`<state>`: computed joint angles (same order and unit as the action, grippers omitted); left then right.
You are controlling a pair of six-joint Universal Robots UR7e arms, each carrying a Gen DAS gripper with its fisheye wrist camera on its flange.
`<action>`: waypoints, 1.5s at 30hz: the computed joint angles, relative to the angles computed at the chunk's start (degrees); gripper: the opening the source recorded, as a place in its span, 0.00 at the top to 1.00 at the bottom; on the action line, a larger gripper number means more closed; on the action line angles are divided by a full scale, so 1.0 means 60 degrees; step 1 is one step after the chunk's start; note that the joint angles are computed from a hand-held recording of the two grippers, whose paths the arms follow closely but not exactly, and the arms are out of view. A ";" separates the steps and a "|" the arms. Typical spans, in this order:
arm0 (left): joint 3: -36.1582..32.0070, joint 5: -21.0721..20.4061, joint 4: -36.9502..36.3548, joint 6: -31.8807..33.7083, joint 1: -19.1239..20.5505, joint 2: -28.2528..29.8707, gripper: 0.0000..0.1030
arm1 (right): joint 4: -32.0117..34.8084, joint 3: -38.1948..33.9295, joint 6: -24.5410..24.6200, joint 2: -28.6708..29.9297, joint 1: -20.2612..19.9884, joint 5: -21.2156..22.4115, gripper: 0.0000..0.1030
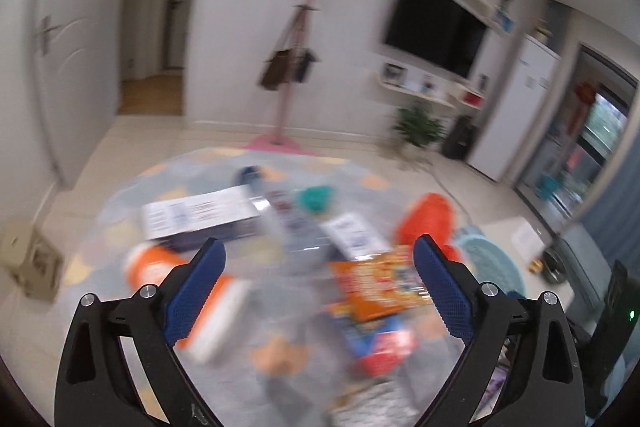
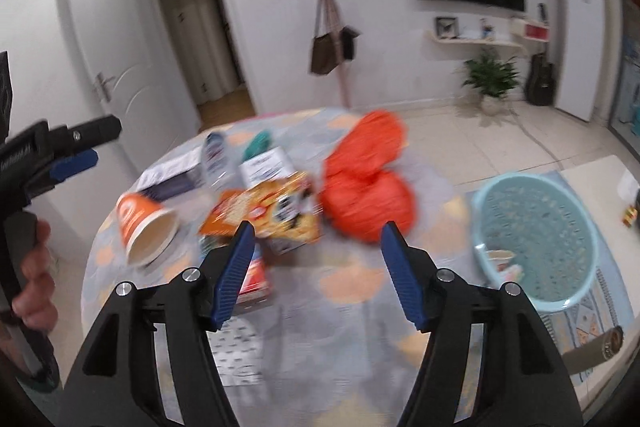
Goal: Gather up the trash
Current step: 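Move both tools back over the table, then grasp the orange paper cup with the left tool while the right tool grasps the tiger-print box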
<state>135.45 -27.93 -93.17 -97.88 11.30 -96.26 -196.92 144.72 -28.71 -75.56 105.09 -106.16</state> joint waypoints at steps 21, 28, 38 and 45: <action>0.1617 -0.1023 -0.1218 -0.1014 0.2389 -0.2448 0.11 | -0.0246 -0.0756 0.0066 0.2854 0.0837 -0.1209 0.32; 0.1666 -0.0890 -0.1808 -0.0535 0.2641 -0.1939 0.17 | -0.0011 -0.0821 0.0020 0.2932 0.0954 -0.1355 0.31; 0.1546 -0.0813 -0.1001 -0.0297 0.1978 -0.1965 0.36 | 0.0870 -0.0761 0.0054 0.2853 0.1076 -0.1096 0.32; 0.1333 -0.0870 0.0160 -0.0457 0.1360 -0.2368 0.42 | 0.1387 -0.1001 0.0126 0.3102 0.1404 -0.1201 0.31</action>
